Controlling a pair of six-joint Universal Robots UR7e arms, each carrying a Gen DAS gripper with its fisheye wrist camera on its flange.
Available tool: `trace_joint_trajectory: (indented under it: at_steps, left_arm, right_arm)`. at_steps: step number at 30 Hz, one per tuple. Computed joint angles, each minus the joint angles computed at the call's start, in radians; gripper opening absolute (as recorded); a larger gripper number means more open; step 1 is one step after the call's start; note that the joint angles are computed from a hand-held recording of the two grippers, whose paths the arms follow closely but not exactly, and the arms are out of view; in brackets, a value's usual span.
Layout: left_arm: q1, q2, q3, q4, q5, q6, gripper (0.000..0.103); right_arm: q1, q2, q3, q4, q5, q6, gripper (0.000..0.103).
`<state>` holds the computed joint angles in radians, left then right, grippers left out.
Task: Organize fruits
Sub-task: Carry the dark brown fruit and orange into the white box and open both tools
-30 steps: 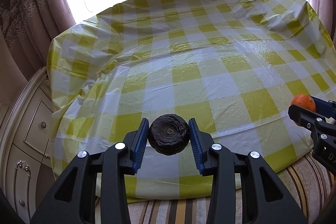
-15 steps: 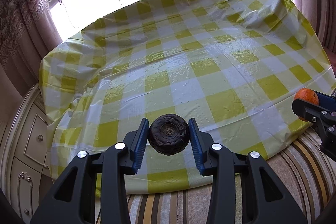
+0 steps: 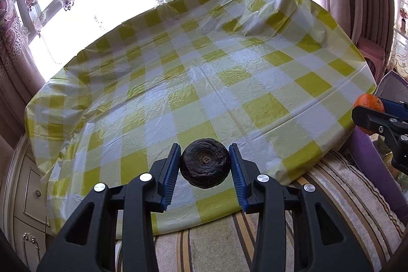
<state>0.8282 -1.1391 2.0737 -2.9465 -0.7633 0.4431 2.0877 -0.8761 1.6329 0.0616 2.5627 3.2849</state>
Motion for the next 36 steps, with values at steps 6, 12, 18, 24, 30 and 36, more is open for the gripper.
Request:
trace_joint_trajectory:
  at_steps: [6, 12, 18, 24, 30, 36]
  left_arm:
    - [-0.052, 0.027, 0.018, 0.021, -0.064, -0.011, 0.038]
    - [-0.095, 0.056, 0.033, 0.053, -0.137, -0.025, 0.038]
    - [-0.131, 0.072, 0.053, 0.093, -0.232, -0.035, 0.038]
    - [-0.146, 0.077, 0.065, 0.160, -0.375, -0.029, 0.038]
    - [-0.144, 0.094, 0.063, 0.253, -0.509, 0.029, 0.038]
    - [-0.140, 0.119, 0.044, 0.318, -0.556, 0.055, 0.038]
  right_arm:
    - [0.000, -0.095, 0.116, -0.013, 0.066, 0.067, 0.042]
    - [-0.015, -0.144, 0.198, 0.054, 0.118, 0.193, 0.042]
    - [-0.044, -0.122, 0.227, 0.212, 0.138, 0.373, 0.042]
    - [-0.069, -0.109, 0.258, 0.306, 0.137, 0.482, 0.042]
    - [-0.082, -0.087, 0.267, 0.378, 0.157, 0.547, 0.042]
    - [-0.088, -0.089, 0.277, 0.384, 0.165, 0.563, 0.043]
